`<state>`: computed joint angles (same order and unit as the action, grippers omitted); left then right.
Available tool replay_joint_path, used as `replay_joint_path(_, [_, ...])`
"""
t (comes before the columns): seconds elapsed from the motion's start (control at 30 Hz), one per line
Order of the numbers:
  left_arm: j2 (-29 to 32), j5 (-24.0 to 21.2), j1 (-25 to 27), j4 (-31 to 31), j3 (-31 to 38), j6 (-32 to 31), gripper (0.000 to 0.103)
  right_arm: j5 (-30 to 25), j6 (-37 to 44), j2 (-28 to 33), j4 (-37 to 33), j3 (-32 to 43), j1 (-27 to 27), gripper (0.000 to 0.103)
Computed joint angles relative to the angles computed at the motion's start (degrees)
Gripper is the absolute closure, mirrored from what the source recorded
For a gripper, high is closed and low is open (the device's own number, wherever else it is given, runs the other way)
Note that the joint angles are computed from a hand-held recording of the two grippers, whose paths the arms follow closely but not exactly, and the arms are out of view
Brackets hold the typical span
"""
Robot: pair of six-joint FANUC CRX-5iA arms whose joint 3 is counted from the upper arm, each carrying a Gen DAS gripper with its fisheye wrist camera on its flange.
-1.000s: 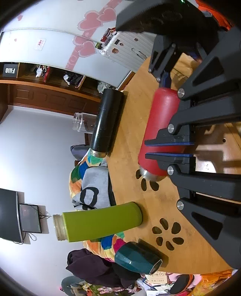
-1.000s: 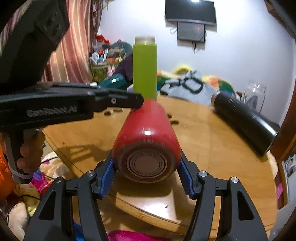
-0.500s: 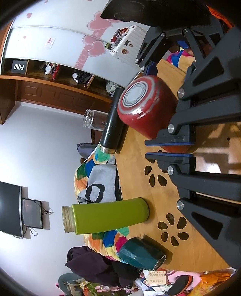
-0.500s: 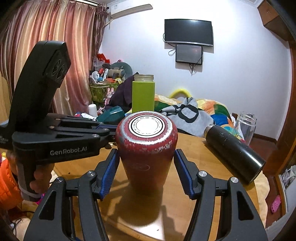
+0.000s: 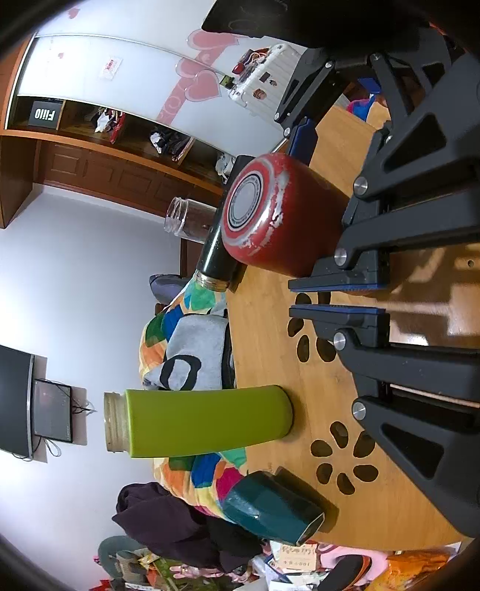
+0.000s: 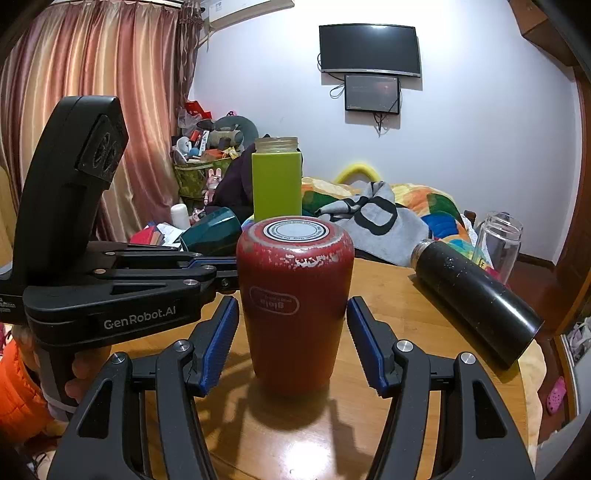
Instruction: Flip cup upside down
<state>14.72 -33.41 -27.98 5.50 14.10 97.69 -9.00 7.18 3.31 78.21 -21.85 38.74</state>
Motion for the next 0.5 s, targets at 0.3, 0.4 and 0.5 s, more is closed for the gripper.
replay_joint_path(0.3, [-0.95, -1.52, -1.21, -8.14, 1.60, 6.91, 0.096, 2.12, -3.22, -1.36, 2.63, -1.02, -1.43, 0.046])
replay_joint_path(0.4, [-2.20, -2.78, -2.23, -14.36, 2.29, 12.76, 0.096, 3.40, -9.57, -3.00, 9.58, -2.46, -3.23, 0.046])
replay_joint_path(0.5, [-3.81, -4.07, -4.01, -21.62, 3.03, 18.81, 0.096, 5.93, -21.84, -4.87, 22.30, -3.48, -6.85, 0.045])
